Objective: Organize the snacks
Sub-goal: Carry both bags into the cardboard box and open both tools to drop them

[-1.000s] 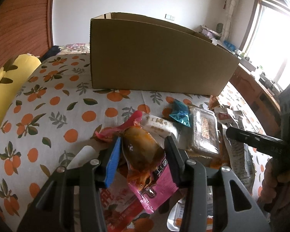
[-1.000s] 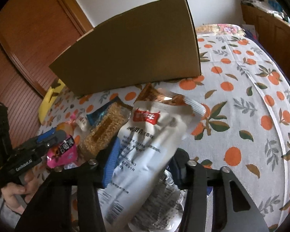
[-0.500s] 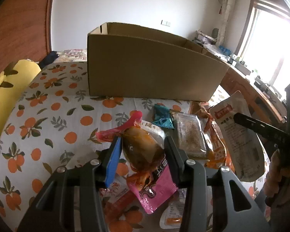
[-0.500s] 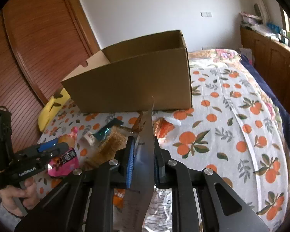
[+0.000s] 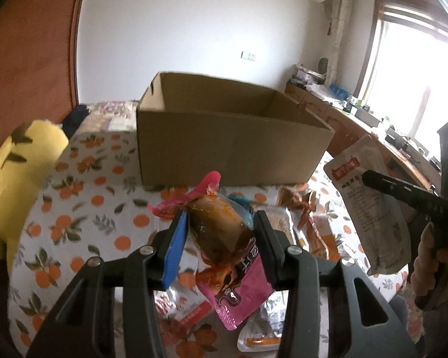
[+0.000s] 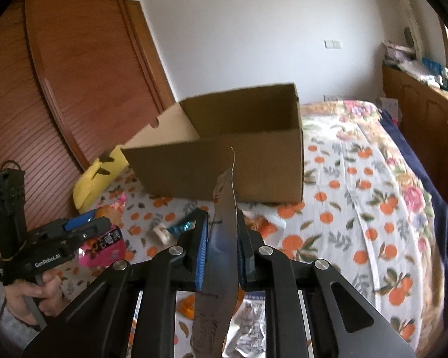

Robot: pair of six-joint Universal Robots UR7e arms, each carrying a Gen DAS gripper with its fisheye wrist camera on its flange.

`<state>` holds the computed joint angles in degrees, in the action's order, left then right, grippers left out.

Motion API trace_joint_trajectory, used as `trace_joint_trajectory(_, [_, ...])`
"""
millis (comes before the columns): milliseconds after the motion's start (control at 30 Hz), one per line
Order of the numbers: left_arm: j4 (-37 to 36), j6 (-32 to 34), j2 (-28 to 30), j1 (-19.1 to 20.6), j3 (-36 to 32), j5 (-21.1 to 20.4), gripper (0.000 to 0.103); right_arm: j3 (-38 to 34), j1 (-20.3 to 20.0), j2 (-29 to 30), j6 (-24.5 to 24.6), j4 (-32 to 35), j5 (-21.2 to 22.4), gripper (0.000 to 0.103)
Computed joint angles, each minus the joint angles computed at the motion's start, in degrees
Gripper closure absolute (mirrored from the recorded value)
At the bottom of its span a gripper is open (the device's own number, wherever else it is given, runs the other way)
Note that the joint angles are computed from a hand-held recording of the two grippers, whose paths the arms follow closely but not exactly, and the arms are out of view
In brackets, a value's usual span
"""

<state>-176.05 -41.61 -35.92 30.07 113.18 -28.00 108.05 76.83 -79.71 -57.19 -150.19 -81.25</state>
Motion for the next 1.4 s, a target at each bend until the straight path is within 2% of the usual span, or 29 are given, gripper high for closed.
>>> trace_joint_trajectory(200, [-0.11, 8.41, -0.82, 1.22, -3.91, 0.80, 0.059, -4.40, 2.86, 2.09, -0.77, 1.53, 0.44, 0.089])
trace_joint_trajectory(367, [-3.18, 19.02, -1.08, 2.89, -8.86, 1.38, 0.059, -10.13, 5.83, 5.50, -1.23, 2.69, 1.69, 0.089])
trace_joint_trajectory(567, [-7.42, 32.00, 0.56, 5.97, -15.99, 1.84, 0.059, -19.12, 9.06, 12.44, -0.65, 3.92, 3.00, 0.089])
trace_joint_trajectory(733, [-8.49, 38.84, 2.55, 9.39, -22.26, 0.20, 0.059, -27.50, 10.75, 19.68, 0.58, 4.97, 3.69, 0.089])
trace_joint_trajectory(833, [-7.18, 40.97, 4.13, 11.74, -26.27, -1.14, 0.059, -31.90, 11.46, 23.68, 0.53, 5.80, 2.63, 0.089])
trace_joint_trajectory(1067, [-4.68, 41.33, 6.47, 14.98, -30.57, -4.12, 0.058, -35.14, 11.28, 27.69, -1.66, 5.49, 0.19, 0.089])
trace_joint_trajectory(1400, [2.03, 37.08, 7.61, 16.25, -31.99, -5.89, 0.057, -34.12, 10.85, 29.14, -3.29, 4.60, -4.05, 0.089])
